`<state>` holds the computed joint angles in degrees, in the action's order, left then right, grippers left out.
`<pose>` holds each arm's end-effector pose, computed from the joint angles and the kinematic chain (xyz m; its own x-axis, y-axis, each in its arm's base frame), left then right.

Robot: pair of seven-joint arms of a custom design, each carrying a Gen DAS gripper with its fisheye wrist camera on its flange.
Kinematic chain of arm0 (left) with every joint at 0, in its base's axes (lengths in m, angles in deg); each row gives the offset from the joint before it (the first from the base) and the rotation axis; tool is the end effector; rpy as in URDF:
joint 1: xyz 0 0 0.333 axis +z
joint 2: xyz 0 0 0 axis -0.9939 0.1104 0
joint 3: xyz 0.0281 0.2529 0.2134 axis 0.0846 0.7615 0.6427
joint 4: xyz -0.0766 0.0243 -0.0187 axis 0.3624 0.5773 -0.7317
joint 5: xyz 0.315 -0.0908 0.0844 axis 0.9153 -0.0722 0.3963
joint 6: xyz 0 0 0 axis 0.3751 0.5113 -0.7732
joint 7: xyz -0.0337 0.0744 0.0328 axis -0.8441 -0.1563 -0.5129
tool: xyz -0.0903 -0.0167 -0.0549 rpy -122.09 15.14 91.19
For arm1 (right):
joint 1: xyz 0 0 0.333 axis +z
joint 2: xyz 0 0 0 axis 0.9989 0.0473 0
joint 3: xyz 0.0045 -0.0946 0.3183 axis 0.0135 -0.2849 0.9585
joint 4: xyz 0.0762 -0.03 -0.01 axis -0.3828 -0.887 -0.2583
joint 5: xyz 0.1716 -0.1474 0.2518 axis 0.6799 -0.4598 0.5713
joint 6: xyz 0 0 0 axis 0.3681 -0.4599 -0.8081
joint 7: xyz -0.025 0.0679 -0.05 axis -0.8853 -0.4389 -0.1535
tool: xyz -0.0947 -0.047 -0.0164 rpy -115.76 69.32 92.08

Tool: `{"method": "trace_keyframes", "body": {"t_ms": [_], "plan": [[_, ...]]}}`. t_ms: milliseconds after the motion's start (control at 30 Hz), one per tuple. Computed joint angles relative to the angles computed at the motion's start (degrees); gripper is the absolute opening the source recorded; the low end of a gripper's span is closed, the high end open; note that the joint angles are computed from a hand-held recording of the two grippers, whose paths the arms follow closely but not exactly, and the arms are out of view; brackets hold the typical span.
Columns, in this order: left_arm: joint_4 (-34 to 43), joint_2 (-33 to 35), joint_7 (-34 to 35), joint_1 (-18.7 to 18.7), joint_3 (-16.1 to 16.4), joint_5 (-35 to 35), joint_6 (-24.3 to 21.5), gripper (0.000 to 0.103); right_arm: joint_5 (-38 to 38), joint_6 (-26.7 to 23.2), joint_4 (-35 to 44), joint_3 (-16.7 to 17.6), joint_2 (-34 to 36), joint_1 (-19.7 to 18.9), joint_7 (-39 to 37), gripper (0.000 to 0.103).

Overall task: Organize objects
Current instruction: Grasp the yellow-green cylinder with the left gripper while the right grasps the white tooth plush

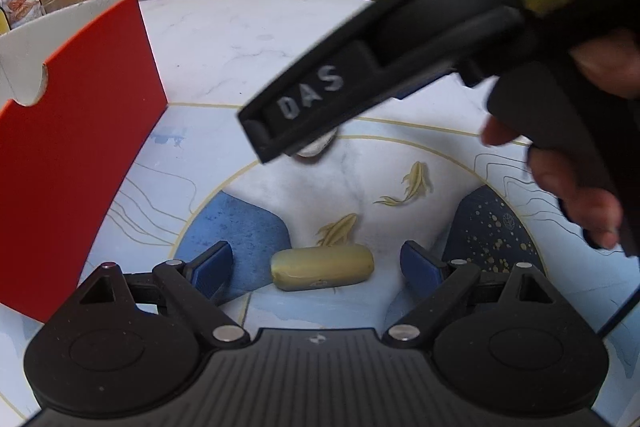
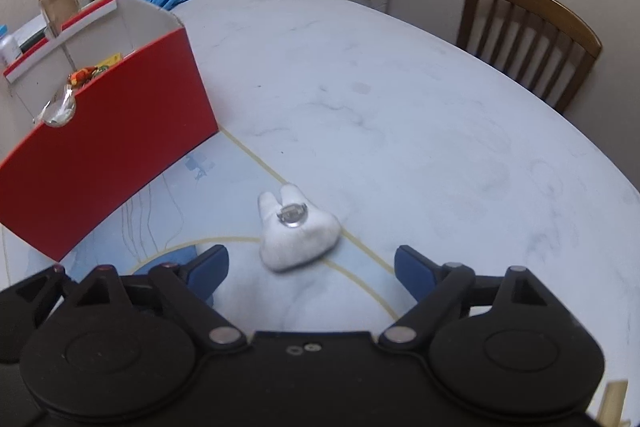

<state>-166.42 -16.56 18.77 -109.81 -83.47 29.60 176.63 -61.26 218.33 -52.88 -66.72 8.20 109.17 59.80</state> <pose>0.5620 -0.4117 0.4059 -0.4585 -0.8880 0.0353 -0.7174 0.3464 -0.6044 0.6228 0.2308 0.4427 0.2605 -0.9643 -0.0479 -0.8143 -0.1928 -0.5474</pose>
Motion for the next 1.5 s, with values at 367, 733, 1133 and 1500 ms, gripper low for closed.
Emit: {"method": "trace_keyframes", "body": {"t_ms": [367, 733, 1133, 1500], "plan": [[-0.76, -0.48, -1.28, -0.4, 0.58, 1.3, 0.93, 0.082, 1.47, -1.32, 4.51, 0.46, 3.71, -0.64, -3.49, 0.071], [-0.7, -0.56, -0.08, 0.26, -0.21, 0.9, 1.36, 0.053, 0.77, -2.68, 5.84, -0.42, 5.05, 0.51, -2.71, 0.049], [-3.96, -2.43, 9.13, 6.28, -6.46, -7.3, 2.11, 0.051, -1.3, 0.34, -2.07, -2.49, -0.85, 1.93, 5.98, 0.045], [-8.91, -7.64, 22.84, 14.14, -14.21, -19.07, 3.55, 0.051, -8.7, 4.07, -16.7, -2.71, -13.9, 3.11, 21.59, 0.045]]}}
